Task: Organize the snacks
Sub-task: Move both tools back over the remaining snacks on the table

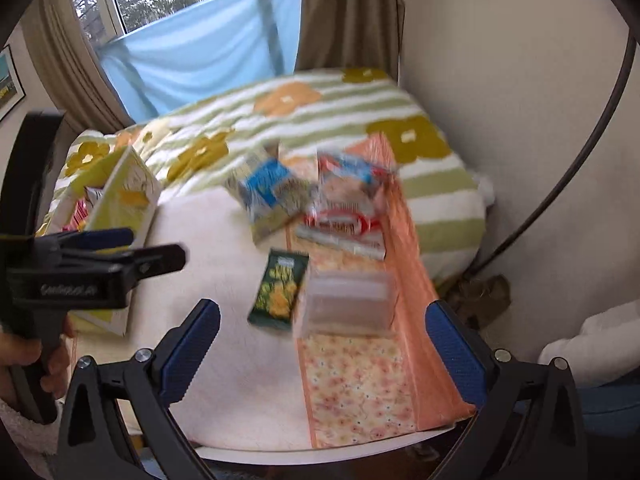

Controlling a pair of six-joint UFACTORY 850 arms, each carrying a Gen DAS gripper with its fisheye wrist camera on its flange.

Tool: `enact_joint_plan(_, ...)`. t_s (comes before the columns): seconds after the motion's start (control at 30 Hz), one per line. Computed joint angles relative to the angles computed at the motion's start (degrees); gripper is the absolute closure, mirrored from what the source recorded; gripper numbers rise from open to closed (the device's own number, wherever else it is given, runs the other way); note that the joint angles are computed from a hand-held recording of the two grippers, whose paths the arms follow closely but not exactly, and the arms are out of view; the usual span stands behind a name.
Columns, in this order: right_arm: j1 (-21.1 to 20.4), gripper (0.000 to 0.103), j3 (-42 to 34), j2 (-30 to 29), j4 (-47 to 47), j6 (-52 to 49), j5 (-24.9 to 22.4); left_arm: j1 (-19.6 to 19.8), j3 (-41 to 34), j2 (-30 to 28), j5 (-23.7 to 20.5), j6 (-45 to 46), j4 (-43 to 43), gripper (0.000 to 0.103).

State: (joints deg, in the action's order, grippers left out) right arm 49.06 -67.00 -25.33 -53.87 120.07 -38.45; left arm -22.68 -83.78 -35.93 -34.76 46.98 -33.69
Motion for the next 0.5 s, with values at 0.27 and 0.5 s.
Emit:
enact_joint_plan(0.27,-2.1,0.001,0.8,-5.1,2.4,-0.2,4.1,-4.5,-6.8,-9.3,-0.8,-12.8,14.3,0.002)
enact_joint_plan(0.5,-2.8,0.001,-1.4,-9.2,4.6,-1.8,4.0,-6.6,-9.5,-13.2,-0.5,-15.9,20.4,0.002)
